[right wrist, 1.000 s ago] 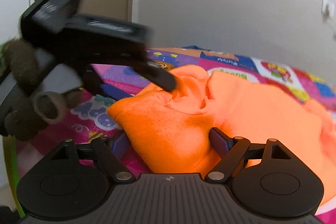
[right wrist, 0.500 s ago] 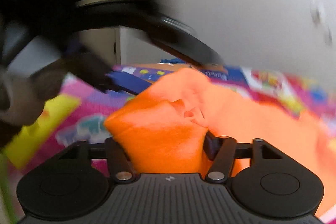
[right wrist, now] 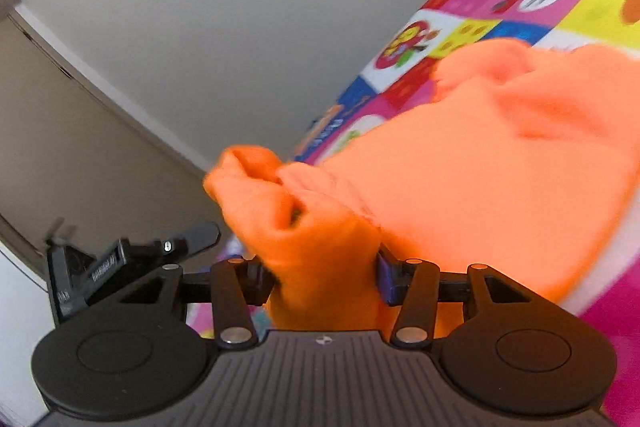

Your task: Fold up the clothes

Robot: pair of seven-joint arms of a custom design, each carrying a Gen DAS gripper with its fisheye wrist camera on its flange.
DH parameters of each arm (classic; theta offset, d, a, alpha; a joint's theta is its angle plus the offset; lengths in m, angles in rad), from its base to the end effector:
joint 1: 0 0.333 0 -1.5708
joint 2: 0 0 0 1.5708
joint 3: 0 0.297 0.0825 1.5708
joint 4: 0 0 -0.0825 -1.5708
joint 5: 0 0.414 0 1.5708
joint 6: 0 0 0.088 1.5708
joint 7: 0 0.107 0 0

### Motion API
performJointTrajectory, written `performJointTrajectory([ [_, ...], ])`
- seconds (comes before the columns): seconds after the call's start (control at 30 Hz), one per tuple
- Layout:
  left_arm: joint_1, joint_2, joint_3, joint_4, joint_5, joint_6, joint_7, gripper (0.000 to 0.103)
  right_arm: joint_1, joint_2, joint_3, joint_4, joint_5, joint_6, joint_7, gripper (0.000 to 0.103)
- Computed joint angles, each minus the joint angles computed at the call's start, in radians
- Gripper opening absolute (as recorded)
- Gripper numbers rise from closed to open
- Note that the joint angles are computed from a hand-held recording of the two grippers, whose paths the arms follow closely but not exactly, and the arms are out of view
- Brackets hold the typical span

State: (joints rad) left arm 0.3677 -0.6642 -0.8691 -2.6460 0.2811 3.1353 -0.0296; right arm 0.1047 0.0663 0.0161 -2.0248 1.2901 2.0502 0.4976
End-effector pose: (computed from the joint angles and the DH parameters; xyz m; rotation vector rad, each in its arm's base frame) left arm 0.3967 -0.2543 0.4463 -2.2056 1.0534 -1.2957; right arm 0.5946 0.1247 0.4133 -1.7682 1.0472 0.4270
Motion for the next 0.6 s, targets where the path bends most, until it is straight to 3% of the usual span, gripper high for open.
performJointTrajectory([
  [0.17, 0.166, 0.152, -0.125, 0.104, 0.042, 0.06, 0.045, 0.094, 0.015, -0.04, 0.002, -0.049, -0.041, 0.186, -0.107, 0.049],
  [0.23, 0.258, 0.213, -0.202, 0.155, 0.055, 0.086, 0.081, 0.094, 0.03, -0.066, 0.006, -0.075, -0.032, 0.254, -0.222, 0.054],
  [0.3, 0.33, 0.262, -0.271, 0.212, 0.069, 0.05, 0.127, 0.095, 0.047, -0.093, 0.008, -0.102, -0.008, 0.323, -0.35, 0.06],
  [0.37, 0.396, 0.299, -0.336, 0.268, 0.104, -0.009, 0.159, 0.095, 0.071, -0.159, 0.005, -0.161, 0.119, 0.416, -0.575, 0.062],
  [0.43, 0.405, 0.303, -0.349, 0.296, 0.148, -0.065, 0.171, 0.096, 0.099, -0.185, -0.003, -0.174, 0.239, 0.449, -0.731, 0.062],
  [0.5, 0.396, 0.309, -0.342, 0.311, 0.183, -0.101, 0.175, 0.096, 0.122, -0.141, 0.012, -0.137, 0.2, 0.502, -0.682, 0.059],
  [0.6, 0.346, 0.297, -0.291, 0.29, 0.199, -0.094, 0.139, 0.096, 0.15, -0.074, 0.036, -0.081, 0.108, 0.571, -0.573, 0.053],
])
